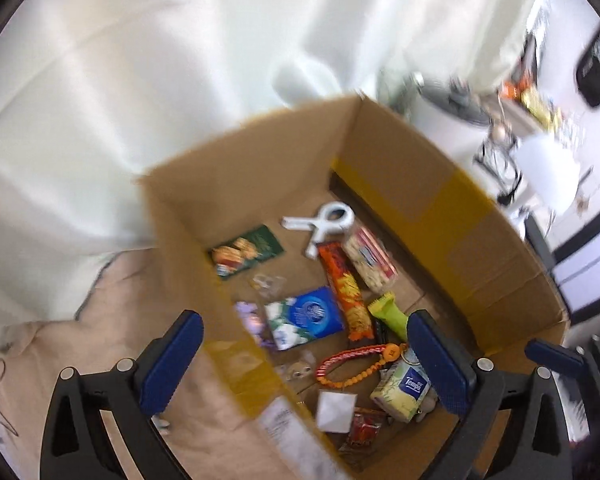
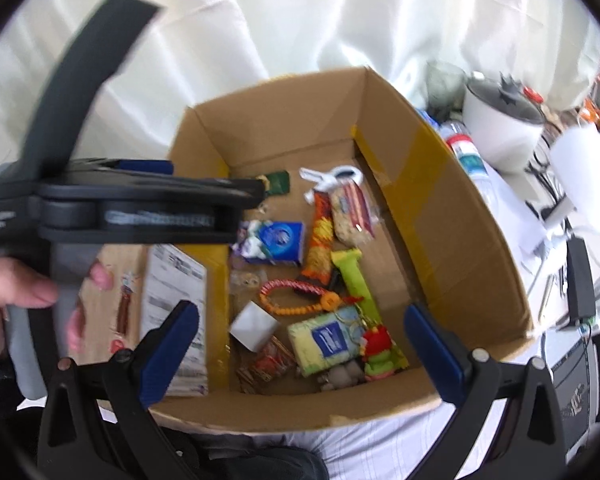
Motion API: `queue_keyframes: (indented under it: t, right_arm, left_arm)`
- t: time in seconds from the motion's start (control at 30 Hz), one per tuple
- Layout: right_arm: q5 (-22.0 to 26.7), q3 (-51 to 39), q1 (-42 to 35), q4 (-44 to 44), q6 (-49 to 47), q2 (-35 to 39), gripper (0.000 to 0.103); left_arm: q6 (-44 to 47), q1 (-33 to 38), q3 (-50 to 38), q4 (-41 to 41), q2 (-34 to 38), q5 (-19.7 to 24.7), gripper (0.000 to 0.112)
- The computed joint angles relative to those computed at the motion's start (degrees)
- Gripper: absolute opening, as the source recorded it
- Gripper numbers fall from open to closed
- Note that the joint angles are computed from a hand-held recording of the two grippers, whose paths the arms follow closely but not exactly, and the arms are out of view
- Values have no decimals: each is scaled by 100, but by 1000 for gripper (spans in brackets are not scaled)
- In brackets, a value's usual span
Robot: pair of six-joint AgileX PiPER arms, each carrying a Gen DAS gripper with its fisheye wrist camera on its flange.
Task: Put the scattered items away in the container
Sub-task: 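Return both tools from the box to the cloth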
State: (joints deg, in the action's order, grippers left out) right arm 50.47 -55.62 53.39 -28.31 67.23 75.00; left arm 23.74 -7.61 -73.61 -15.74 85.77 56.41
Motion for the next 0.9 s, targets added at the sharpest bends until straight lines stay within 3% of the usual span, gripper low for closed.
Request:
queue_keyframes:
  t: [0.2, 0.5, 0.77, 0.9]
  right_arm:
    - [432, -1539, 506, -599, -251, 852, 103]
    - [318, -4325, 921, -500, -1285, 2874, 103]
    - [257, -5631, 926, 508, -2136, 4256, 103]
    - [196, -5711, 923, 802, -2224, 4751, 93]
  left_arm:
    - [1311, 2171, -227, -894, -150, 299, 102]
    - [2611, 4955, -462, -1248, 252, 438, 102]
    - [3001, 5888, -220, -1415, 647, 233, 102]
    - [3095, 5961, 34, -1407, 743, 21, 102]
